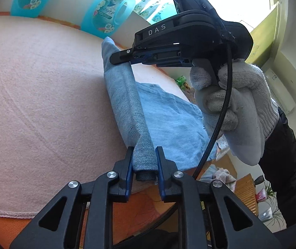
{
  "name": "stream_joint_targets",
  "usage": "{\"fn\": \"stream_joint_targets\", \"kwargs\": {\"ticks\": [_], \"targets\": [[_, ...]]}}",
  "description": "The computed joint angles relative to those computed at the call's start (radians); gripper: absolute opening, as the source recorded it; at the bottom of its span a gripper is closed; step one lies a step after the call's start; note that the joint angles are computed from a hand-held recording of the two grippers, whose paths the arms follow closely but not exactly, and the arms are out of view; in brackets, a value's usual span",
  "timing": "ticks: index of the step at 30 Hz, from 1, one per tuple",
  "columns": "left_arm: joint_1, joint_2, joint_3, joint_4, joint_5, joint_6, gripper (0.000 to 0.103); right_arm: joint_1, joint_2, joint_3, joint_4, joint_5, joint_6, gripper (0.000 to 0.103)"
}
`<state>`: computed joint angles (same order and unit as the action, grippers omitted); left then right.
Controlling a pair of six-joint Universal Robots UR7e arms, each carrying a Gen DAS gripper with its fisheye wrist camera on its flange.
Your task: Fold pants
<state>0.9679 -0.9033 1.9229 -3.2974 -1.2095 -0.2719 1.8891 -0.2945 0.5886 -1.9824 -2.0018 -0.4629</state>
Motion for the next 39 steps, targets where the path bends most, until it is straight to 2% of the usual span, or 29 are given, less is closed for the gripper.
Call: {"fn": "stream_joint_targets", "kwargs": {"ticks": [4, 7, 9, 12, 16, 24, 39], "targets": [[-0.017, 0.011, -0.038, 0.015, -0.028, 0.033, 0.017, -0.013, -0.069, 0.052, -0.039, 0.059, -0.013, 0.005], [-0.032, 0.035, -0.084, 0.034, -0.045, 0.055, 0.017, -0.033, -0.064, -0.015, -0.022, 0.089, -0.035, 0.005], [-0.038, 0.042, -0.114, 0.055, -0.058, 0.073, 0.017, -0.043, -0.091, 0.005, -0.042, 0.107, -0.036, 0.005], [-0.037, 0.053, -0.158, 0.095, -0.101, 0.097, 0.017, -0.060, -0.134, 0.035, -0.061, 0.145, -0.024, 0.005], [-0.053, 0.081, -0.231, 0.143, -0.116, 0.147, 0.016, -0.084, -0.173, 0.042, -0.083, 0.200, -0.002, 0.005], [-0.062, 0.121, -0.373, 0.246, -0.162, 0.192, 0.014, -0.117, -0.194, -0.001, -0.103, 0.299, 0.045, 0.005], [-0.080, 0.361, -0.744, 0.576, -0.280, 0.299, 0.014, -0.245, -0.334, 0.079, -0.173, 0.345, 0.088, 0.005]]}}
